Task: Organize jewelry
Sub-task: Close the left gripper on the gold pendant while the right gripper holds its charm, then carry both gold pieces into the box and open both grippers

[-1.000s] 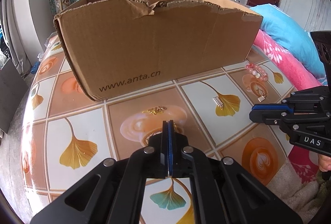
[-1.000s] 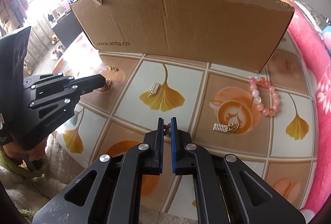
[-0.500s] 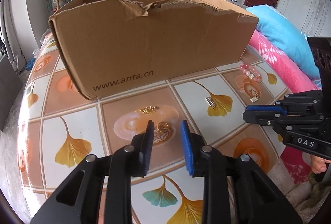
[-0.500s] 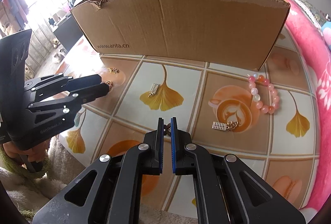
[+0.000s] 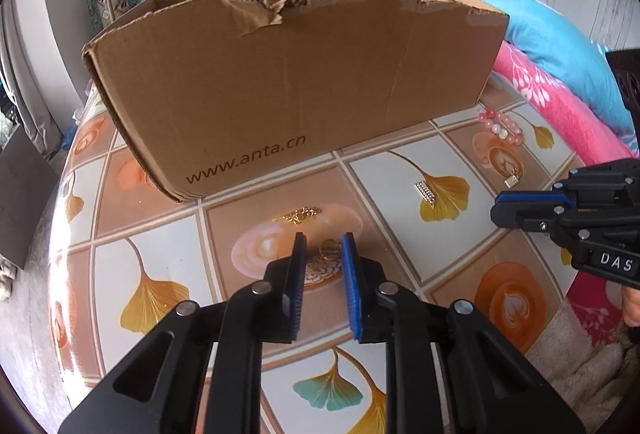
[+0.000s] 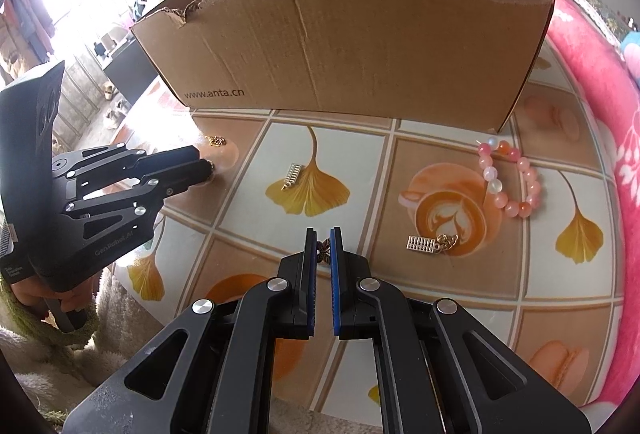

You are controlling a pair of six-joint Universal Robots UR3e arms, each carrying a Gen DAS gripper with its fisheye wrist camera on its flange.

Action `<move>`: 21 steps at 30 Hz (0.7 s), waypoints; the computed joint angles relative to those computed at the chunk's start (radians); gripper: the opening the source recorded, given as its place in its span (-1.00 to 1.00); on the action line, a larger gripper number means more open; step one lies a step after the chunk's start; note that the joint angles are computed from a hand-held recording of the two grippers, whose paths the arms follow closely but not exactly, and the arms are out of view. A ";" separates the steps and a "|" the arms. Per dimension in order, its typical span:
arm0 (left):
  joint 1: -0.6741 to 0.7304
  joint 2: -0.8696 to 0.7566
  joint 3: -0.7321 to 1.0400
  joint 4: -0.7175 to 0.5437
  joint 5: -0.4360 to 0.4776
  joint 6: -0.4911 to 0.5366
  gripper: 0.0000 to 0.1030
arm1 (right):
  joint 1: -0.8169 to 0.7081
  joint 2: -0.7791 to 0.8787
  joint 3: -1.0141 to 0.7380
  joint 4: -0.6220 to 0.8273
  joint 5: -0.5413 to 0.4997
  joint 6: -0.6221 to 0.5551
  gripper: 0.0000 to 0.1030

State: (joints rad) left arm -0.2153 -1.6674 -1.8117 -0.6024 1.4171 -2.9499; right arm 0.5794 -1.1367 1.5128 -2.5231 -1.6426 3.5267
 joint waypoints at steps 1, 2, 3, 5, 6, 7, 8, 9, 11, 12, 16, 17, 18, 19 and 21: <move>-0.002 -0.002 0.002 0.000 0.005 0.007 -0.67 | -0.001 -0.001 0.001 -0.003 0.000 0.001 -0.92; -0.007 -0.004 0.006 -0.002 0.012 0.012 -0.68 | -0.001 0.000 0.000 -0.003 0.001 0.001 -0.92; -0.007 -0.004 0.007 -0.005 0.011 0.015 -0.74 | -0.001 -0.004 0.004 -0.006 0.001 0.002 -0.92; -0.013 -0.009 0.013 -0.005 0.014 0.014 -0.81 | -0.001 -0.011 0.011 -0.010 -0.002 0.002 -0.92; -0.017 -0.009 0.010 0.004 0.019 0.012 -0.81 | 0.000 -0.016 0.016 -0.012 -0.004 0.003 -0.92; -0.019 -0.009 0.006 0.010 0.021 0.011 -0.81 | 0.002 -0.021 0.021 -0.016 -0.007 0.004 -0.92; -0.017 -0.007 -0.001 0.021 0.019 0.008 -0.82 | 0.002 -0.023 0.023 -0.017 -0.008 0.005 -0.92; -0.014 -0.005 -0.009 0.030 0.015 0.006 -0.82 | 0.003 -0.031 0.031 -0.020 -0.010 0.007 -0.92; -0.011 -0.003 -0.015 0.040 0.011 0.002 -0.82 | 0.005 -0.042 0.043 -0.028 -0.015 0.009 -0.92; -0.012 -0.003 -0.017 0.043 0.012 0.001 -0.82 | 0.007 -0.046 0.044 -0.026 -0.019 0.011 -0.92; -0.009 0.013 -0.036 0.052 0.014 0.005 -0.82 | 0.014 -0.069 0.064 -0.035 -0.032 0.016 -0.92; -0.009 0.021 -0.040 0.052 0.016 0.006 -0.82 | 0.014 -0.072 0.067 -0.036 -0.035 0.016 -0.92; -0.009 0.032 -0.044 0.049 0.017 0.008 -0.82 | 0.016 -0.081 0.074 -0.039 -0.039 0.018 -0.92; -0.011 0.038 -0.043 0.047 0.019 0.007 -0.82 | 0.015 -0.092 0.084 -0.041 -0.040 0.017 -0.92; -0.011 0.068 -0.047 0.038 0.019 0.007 -0.82 | 0.017 -0.101 0.086 -0.042 -0.046 0.016 -0.92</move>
